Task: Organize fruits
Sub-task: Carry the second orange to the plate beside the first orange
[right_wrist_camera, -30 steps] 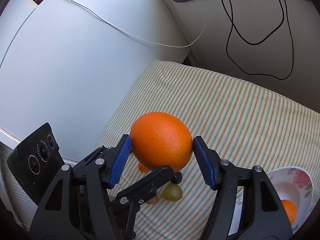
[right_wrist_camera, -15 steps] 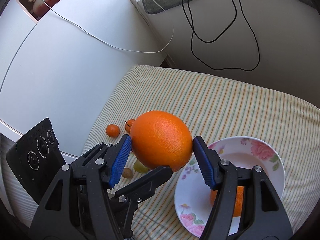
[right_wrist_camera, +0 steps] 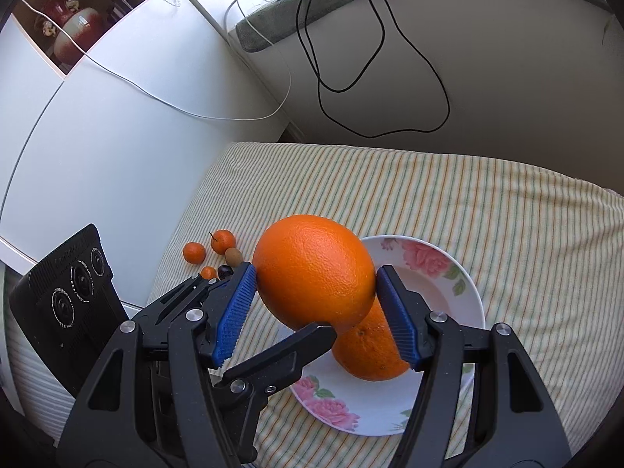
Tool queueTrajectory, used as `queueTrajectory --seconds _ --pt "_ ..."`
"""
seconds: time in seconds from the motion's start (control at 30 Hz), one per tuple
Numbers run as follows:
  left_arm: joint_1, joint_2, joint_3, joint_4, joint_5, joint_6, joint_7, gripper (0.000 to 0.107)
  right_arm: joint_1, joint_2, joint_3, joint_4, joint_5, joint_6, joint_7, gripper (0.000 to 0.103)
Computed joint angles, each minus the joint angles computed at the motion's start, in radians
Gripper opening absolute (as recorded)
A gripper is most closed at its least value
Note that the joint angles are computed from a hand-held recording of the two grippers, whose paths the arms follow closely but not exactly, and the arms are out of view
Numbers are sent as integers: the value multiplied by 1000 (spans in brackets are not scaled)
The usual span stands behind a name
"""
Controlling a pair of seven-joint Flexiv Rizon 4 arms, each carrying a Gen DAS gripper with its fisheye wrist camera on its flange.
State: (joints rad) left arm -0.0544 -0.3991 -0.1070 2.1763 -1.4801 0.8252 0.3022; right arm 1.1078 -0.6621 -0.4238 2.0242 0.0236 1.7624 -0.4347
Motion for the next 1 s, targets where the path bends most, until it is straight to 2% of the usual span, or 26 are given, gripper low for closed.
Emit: queueTrajectory --seconds 0.17,0.37,0.9,1.0 --pt "-36 10 -14 17 11 15 7 72 70 16 -58 89 73 52 7 67" --pt "-69 13 -21 36 33 33 21 72 100 26 -63 156 179 106 -10 67" --pt "-103 -1 -41 35 97 113 16 72 15 -14 73 154 348 212 -61 67" --pt "-113 8 -49 46 64 139 54 72 10 -12 80 143 361 188 -68 67"
